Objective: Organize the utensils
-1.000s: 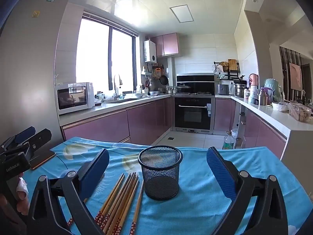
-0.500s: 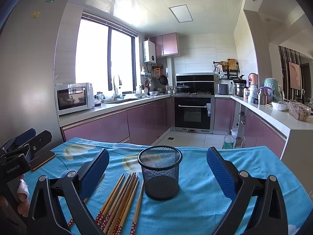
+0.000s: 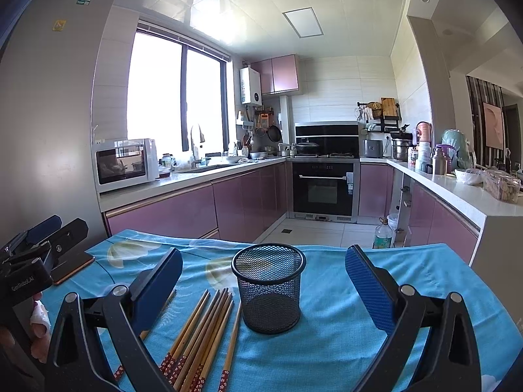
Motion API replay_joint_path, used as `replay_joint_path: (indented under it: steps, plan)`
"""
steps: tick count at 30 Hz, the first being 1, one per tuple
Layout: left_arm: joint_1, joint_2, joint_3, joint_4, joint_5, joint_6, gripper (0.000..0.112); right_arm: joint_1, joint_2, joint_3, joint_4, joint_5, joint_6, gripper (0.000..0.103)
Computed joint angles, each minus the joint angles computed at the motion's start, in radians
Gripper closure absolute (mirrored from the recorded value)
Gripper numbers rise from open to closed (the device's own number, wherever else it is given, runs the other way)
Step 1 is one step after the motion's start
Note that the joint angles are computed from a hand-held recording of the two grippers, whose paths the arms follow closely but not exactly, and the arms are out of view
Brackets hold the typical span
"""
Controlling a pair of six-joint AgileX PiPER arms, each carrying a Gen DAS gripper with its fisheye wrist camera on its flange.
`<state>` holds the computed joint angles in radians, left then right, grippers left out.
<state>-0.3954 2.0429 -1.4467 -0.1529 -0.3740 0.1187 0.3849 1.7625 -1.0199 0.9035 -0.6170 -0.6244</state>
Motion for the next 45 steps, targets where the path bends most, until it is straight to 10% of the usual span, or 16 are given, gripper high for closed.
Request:
replay_joint_path:
  steps: [45]
  plan:
    - [-0.01, -0.019, 0.018, -0.016, 0.002, 0.008, 0.015, 0.002, -0.005, -0.006, 0.01, 0.01, -0.006, 0.007]
